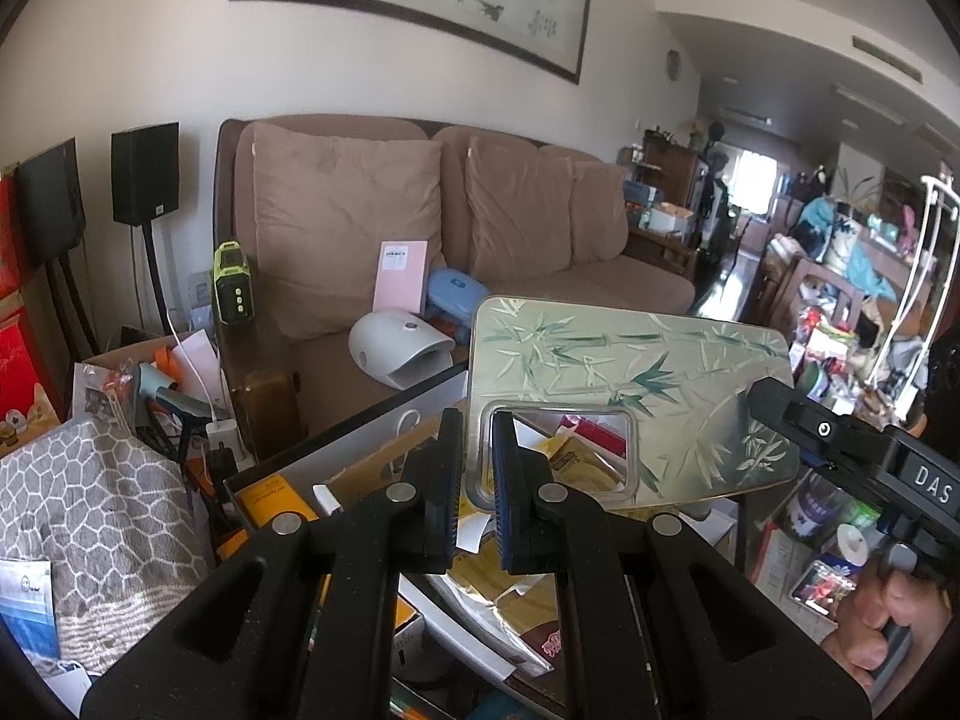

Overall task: Organize objects
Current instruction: 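Lower the bamboo case toward the box contents with the left tool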

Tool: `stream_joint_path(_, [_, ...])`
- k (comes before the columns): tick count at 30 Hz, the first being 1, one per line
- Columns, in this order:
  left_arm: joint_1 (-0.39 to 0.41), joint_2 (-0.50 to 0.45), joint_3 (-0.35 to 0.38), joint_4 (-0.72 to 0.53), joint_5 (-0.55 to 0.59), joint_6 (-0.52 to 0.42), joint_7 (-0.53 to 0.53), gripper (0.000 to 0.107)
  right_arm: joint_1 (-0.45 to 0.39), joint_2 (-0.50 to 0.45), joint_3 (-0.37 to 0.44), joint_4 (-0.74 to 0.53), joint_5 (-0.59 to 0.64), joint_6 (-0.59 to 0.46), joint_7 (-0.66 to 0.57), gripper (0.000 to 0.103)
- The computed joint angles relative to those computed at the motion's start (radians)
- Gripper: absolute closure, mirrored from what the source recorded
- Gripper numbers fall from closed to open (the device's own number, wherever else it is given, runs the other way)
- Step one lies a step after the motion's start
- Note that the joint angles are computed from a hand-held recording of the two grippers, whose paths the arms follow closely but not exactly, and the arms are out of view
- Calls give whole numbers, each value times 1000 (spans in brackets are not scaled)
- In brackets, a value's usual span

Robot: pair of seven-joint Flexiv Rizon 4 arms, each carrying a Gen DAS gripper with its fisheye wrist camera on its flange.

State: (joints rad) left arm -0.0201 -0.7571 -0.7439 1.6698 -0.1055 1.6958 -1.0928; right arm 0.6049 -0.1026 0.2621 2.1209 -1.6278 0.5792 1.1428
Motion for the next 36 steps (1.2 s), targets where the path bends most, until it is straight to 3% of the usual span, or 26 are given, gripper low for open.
stream_joint_path(10, [6,-3,-10,7,-4,-8,0,99,-2,3,2,8,13,7,1,66])
stream_joint_path(17, [-39,12,47,-2,-35,-38,-6,99,-4,-10,-2,0,62,34,-25,63])
stream_joint_path(36, [-78,8,87,-24,-93,-76,34,99,-19,-9,-9,15,92,84,-10,62])
